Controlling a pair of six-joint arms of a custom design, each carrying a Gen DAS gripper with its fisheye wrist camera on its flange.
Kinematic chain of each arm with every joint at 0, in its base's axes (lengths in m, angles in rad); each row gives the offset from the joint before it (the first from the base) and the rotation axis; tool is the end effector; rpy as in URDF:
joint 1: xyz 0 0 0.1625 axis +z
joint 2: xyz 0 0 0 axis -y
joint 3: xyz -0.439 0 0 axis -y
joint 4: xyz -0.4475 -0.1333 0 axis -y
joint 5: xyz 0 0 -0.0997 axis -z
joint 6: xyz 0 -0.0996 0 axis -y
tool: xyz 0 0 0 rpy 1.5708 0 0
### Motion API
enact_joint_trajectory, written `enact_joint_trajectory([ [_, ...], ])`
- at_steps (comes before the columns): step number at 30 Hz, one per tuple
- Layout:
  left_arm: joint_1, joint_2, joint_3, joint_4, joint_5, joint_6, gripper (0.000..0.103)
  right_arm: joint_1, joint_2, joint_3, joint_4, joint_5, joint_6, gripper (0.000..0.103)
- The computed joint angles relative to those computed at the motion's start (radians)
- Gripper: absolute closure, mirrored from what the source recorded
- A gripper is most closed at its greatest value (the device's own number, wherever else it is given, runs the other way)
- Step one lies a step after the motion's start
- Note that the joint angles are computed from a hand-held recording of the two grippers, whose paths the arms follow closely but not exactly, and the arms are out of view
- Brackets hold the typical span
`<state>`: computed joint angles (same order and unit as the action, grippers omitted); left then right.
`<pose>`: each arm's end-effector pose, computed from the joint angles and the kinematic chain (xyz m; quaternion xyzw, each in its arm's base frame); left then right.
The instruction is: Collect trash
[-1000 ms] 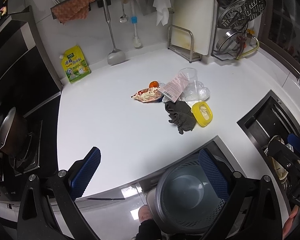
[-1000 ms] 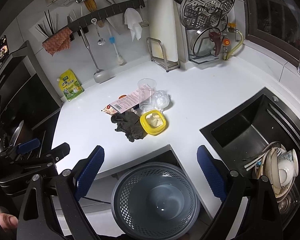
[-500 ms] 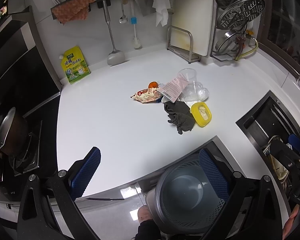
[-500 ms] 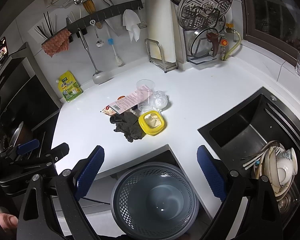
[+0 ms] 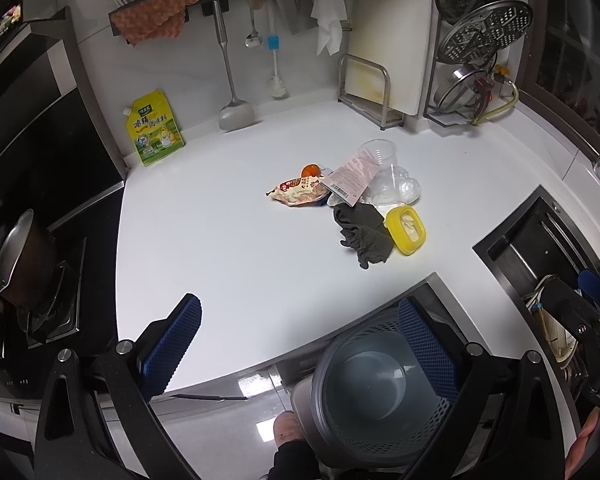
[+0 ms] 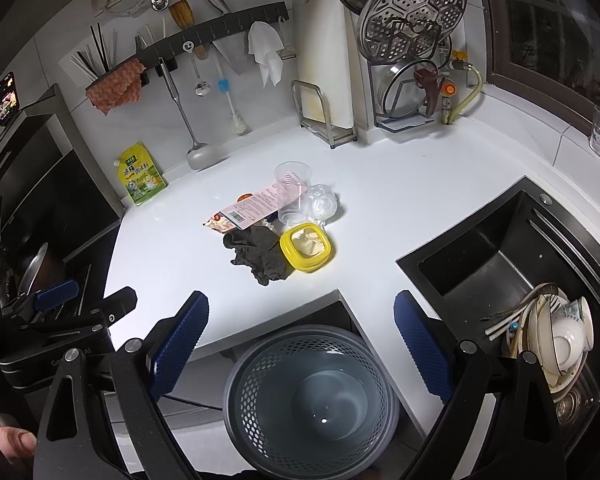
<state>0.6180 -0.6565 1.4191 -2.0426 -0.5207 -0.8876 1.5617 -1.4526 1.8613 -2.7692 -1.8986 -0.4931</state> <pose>-0.4861 -0.6151 0.0453 0.1005 0.8533 -0.3187 0.4001 0.0958 -0.6005 0.4250 0.1573 -0.8992 0.3302 0.2402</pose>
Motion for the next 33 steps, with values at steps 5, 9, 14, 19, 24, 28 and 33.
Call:
enact_joint_trajectory([
  [5,0.0,-0.003,0.004,0.0,0.009,-0.002,0.006,0.002,0.004,-0.002,0.002,-0.003,-0.001,0.013],
  [9,0.001,-0.005,0.004,0.002,0.012,-0.008,0.006,0.004,0.009,-0.006,0.0,-0.001,-0.003,0.013],
  [14,0.003,-0.004,0.002,0.002,0.014,-0.008,0.006,0.003,0.017,-0.014,0.003,0.0,-0.006,0.013],
  [19,0.008,-0.001,-0.007,0.003,0.011,-0.005,0.006,0.004,0.02,-0.016,0.002,-0.003,-0.007,0.013],
  [24,0.02,0.01,-0.028,0.018,0.007,-0.011,0.006,-0.002,0.039,-0.036,0.014,-0.005,-0.004,0.013],
  [28,0.034,0.017,-0.042,0.051,0.002,-0.047,0.006,-0.016,0.071,-0.065,0.044,-0.009,-0.001,0.013],
  [33,0.058,0.024,-0.049,0.104,0.016,-0.097,0.006,-0.038,0.119,-0.102,0.071,-0.004,-0.018,0.013],
])
